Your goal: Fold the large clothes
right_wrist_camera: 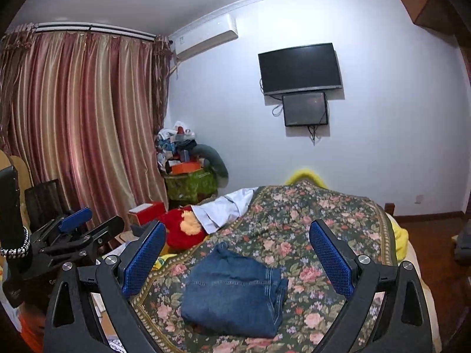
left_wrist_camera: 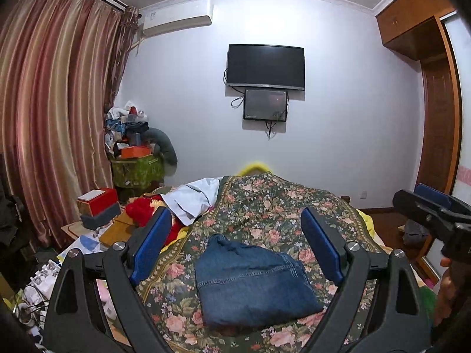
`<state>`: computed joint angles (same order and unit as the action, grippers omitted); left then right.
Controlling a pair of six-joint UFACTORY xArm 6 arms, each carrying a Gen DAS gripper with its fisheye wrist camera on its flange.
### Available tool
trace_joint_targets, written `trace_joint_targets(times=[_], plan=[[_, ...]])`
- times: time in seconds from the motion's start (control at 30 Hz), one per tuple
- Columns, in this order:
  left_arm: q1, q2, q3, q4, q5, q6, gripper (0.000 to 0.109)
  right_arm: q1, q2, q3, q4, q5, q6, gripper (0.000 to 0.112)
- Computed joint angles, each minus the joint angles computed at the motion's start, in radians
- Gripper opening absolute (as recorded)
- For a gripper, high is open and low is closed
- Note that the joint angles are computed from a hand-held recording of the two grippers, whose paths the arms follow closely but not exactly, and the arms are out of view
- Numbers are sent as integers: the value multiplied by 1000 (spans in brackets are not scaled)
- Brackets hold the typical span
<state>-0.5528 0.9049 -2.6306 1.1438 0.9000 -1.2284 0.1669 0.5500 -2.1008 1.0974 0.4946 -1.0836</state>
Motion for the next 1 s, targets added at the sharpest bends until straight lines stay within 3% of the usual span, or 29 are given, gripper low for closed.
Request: trace_joint_targets(times=[0.63, 1.0], plan=[[-2, -57, 106, 17, -30, -56, 90, 1, 8, 12, -48, -3, 25, 98], [-1, -31, 68, 0, -24, -31, 91, -2, 36, -25, -79, 0, 59, 98]])
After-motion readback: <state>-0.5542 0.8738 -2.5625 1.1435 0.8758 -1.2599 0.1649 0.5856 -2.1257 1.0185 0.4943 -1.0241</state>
